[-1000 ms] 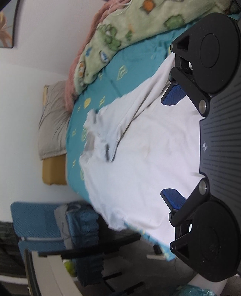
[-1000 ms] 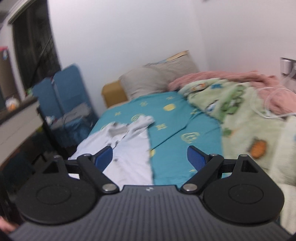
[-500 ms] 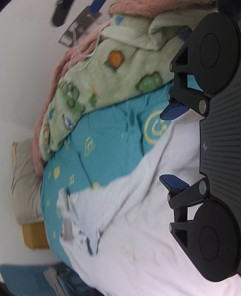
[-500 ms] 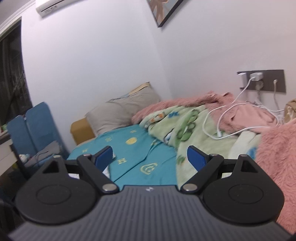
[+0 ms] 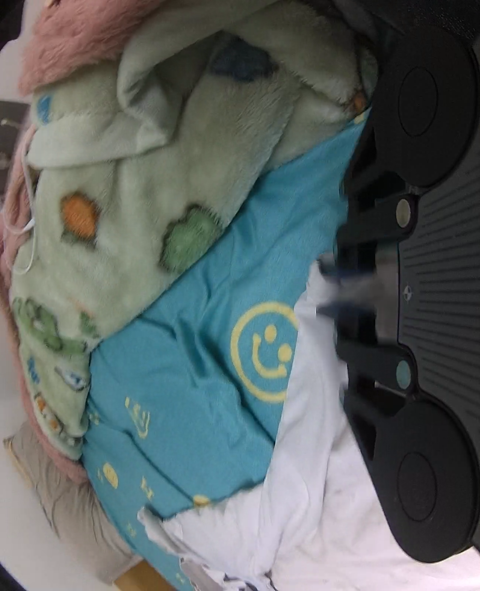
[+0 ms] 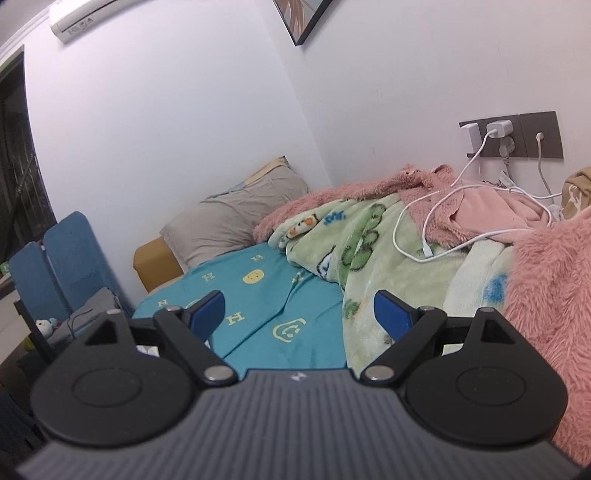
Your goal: Fold clothes
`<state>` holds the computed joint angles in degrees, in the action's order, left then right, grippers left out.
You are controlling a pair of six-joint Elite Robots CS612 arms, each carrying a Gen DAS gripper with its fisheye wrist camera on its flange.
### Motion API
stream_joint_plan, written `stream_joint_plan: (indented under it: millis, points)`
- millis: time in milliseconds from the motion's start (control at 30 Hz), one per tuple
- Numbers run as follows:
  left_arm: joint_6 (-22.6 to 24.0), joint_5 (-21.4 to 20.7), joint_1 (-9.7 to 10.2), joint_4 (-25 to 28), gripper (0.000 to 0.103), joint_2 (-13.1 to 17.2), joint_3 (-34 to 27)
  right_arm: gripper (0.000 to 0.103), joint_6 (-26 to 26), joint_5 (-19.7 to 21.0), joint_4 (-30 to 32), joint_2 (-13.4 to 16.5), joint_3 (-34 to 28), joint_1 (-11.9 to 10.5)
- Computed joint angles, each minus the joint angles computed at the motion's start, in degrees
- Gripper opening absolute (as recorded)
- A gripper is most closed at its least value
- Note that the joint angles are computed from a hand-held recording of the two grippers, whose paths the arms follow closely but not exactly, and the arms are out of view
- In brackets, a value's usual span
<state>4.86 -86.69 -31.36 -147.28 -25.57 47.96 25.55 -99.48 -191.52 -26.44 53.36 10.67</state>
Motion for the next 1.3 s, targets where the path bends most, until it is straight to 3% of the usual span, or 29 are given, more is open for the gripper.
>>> stream_joint_plan:
  millis: [167,400,567,700,767,900,967,1067,1167,1300]
  points:
    - [-5.51,0.07,1.05,-11.51,0.004,-3.63,6.54,0.089,1.3,-0.23,0.03,-0.01,0.17,-0.04]
    - [-17.24,-3.37,4.14,-24.22,0.004,-12.98,20.88,0.089,-0.94,-0.17,-0.39,-0.05,0.0,0.5]
    - [-28.8,-4.06,6.44,-25.1,0.004,-18.17,29.06,0.089,-4.94,1.66,1.99,-0.02,-0.83,1.23]
    - [-33.15,-1.65,7.34,-19.7,0.004,-20.54,33.07,0.089,-9.2,3.75,4.93,-0.08,-1.52,1.91]
    - [-34.47,-2.21,7.85,-17.12,0.006,-20.84,33.52,0.089,-11.51,4.07,6.69,-0.17,-1.78,2.37]
    - [-36.53,-5.2,8.98,-17.0,0.014,-21.16,33.46,0.089,-13.38,5.73,10.39,-0.72,-1.55,2.98]
    - [-36.45,-5.92,9.49,-16.43,0.031,-21.33,33.28,0.089,-13.9,6.28,11.88,-0.69,-1.94,3.21]
    - [-36.96,-6.69,10.31,-14.98,0.045,-21.3,32.56,0.089,-14.21,6.65,13.67,-0.36,-3.01,3.53]
    - [-38.49,-6.56,11.44,-12.71,0.05,-19.17,28.71,0.089,-12.87,7.16,15.49,0.57,-5.0,3.73]
    - [-41.96,-7.72,13.37,-8.96,0.058,-13.1,18.27,0.089,-11.29,7.79,18.13,2.96,-9.32,4.04]
